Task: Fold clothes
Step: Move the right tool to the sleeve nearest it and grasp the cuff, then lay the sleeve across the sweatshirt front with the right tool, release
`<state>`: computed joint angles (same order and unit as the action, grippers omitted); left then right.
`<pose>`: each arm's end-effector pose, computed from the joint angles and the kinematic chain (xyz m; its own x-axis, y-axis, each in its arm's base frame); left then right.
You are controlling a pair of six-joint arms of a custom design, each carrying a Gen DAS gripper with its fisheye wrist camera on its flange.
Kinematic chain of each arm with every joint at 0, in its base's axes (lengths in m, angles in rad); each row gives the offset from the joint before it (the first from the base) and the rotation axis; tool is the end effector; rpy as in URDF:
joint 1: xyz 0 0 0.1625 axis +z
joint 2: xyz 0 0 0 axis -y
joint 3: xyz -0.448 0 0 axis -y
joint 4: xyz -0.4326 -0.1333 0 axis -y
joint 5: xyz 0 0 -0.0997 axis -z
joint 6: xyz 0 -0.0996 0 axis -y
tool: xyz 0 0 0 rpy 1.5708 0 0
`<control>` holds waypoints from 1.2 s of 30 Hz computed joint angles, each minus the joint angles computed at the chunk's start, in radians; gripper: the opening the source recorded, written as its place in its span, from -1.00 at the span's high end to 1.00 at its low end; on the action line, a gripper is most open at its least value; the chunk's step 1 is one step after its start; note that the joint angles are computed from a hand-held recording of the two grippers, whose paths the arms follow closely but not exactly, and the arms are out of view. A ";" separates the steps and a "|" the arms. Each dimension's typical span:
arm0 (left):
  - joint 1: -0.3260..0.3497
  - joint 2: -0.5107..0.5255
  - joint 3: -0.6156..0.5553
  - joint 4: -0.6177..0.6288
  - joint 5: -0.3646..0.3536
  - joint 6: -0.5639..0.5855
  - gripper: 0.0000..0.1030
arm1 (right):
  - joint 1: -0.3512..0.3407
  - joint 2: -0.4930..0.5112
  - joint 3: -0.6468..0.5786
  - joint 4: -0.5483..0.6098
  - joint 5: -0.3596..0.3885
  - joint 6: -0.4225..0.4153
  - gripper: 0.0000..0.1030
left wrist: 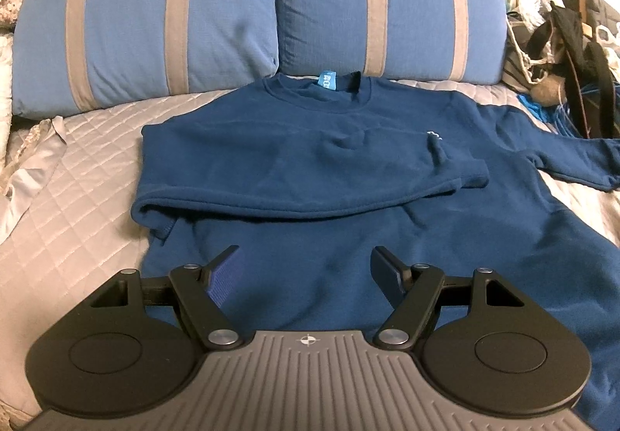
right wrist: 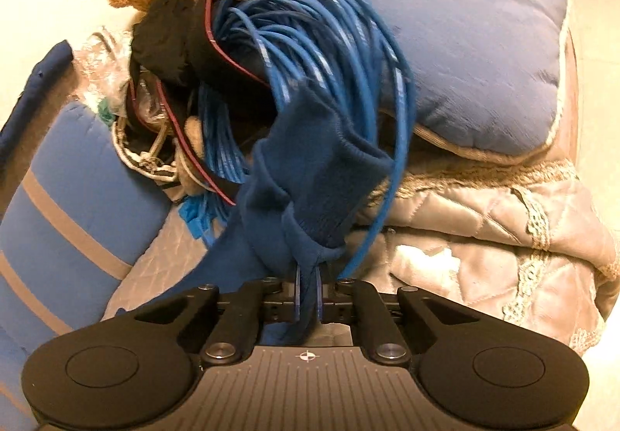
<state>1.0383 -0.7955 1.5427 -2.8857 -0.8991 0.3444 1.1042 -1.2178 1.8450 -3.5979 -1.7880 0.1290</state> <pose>-0.2160 -0.7512 0.1764 -0.6502 0.3480 -0.6754 0.6880 0.6469 -0.3290 -0.1781 -0.6022 0.4107 -0.7603 0.6433 -0.0904 0.1758 0.0697 -0.9820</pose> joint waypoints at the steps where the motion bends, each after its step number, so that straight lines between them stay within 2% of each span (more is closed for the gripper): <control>1: 0.000 0.000 0.000 -0.001 0.001 0.001 -0.40 | 0.005 -0.001 -0.002 -0.001 0.004 -0.006 0.82; 10: 0.004 -0.002 0.001 -0.009 -0.013 -0.010 -0.40 | 0.067 0.005 -0.027 -0.027 0.069 -0.069 0.84; 25: 0.002 0.001 0.005 -0.028 -0.002 -0.004 -0.40 | 0.165 0.049 -0.082 0.069 0.184 -0.232 0.85; 36: 0.003 0.001 0.005 -0.031 -0.003 -0.004 -0.40 | 0.212 0.119 -0.141 0.148 0.253 -0.266 0.85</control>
